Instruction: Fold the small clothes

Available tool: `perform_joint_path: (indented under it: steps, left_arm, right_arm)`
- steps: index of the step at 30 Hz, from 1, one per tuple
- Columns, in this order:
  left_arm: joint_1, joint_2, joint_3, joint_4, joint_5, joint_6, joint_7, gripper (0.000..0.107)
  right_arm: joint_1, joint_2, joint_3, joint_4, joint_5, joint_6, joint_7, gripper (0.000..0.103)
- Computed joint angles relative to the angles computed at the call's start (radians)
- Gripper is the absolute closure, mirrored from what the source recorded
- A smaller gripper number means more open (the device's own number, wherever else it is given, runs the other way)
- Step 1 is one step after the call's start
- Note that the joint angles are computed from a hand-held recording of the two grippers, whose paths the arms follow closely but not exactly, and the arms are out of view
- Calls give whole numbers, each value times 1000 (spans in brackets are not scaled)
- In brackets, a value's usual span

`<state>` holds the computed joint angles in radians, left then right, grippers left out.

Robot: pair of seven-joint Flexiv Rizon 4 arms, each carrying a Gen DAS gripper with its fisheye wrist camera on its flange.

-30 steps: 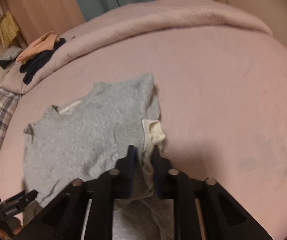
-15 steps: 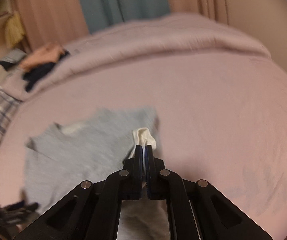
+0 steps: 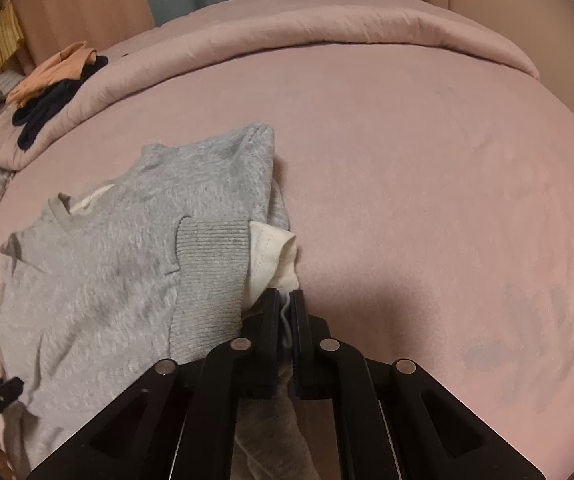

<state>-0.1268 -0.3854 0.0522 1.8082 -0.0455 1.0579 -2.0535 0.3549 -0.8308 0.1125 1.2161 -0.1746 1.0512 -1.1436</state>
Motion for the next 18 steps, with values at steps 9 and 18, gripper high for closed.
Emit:
perform_joint_path:
  steps: [9,18]
  left_arm:
    - [-12,55,-12,46,-7,27,0,10]
    - [-19,174,-25,180,-9,118,9,9]
  right_arm:
    - [-7,70,-25,89,-13,49,40,44]
    - [-62,220,73,295,43,178,-72,27]
